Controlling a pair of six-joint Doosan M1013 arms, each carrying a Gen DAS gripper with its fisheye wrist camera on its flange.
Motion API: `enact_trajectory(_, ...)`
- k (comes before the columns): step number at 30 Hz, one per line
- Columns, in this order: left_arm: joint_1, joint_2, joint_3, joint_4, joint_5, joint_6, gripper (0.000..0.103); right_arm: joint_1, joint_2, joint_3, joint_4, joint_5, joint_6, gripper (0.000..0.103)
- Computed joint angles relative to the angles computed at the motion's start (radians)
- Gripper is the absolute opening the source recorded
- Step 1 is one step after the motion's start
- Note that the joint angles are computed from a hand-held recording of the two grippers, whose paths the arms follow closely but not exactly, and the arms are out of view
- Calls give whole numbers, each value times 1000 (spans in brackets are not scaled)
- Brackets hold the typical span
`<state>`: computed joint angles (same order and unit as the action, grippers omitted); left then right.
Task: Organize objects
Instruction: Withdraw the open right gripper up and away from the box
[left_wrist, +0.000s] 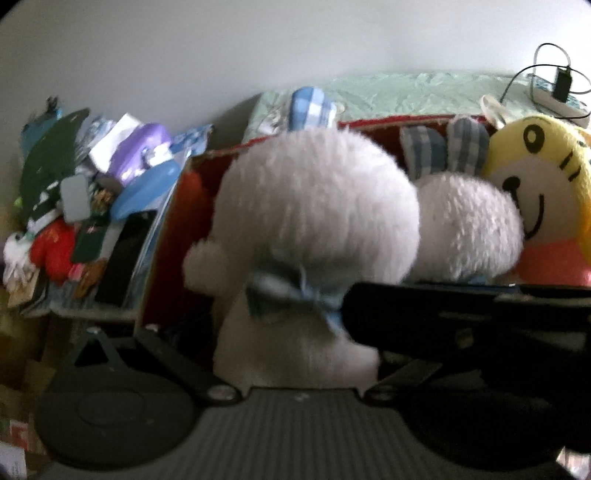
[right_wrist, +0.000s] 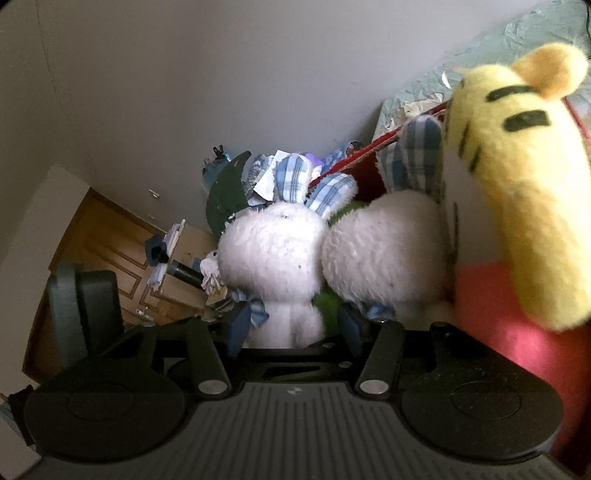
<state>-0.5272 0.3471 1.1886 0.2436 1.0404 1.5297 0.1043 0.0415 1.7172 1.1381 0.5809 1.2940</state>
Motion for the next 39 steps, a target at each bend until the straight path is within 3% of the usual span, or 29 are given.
enact_trajectory(5, -9, -28, 16, -1, 26, -59, 103, -2, -36, 15, -57, -22, 61, 57)
enact_trajectory(13, -46, -83, 52, 11, 15, -80, 103, -9, -117, 46, -281, -73, 290, 61)
enact_trajectory(23, -99, -106, 38, -88, -27, 12, 102, 13, -212, 80, -877, -96, 829, 62)
enact_trajectory(27, -126, -104, 30, -137, -42, 84, 102, 33, -236, 78, -1217, -16, 1152, 62)
enact_trajectory(29, -141, -98, 22, -172, -35, 120, 102, 39, -243, 77, -1327, 42, 1256, 62)
enact_trajectory(39, -203, -80, 19, -334, -10, 300, 102, 41, -290, 116, -1545, 245, 1510, 62)
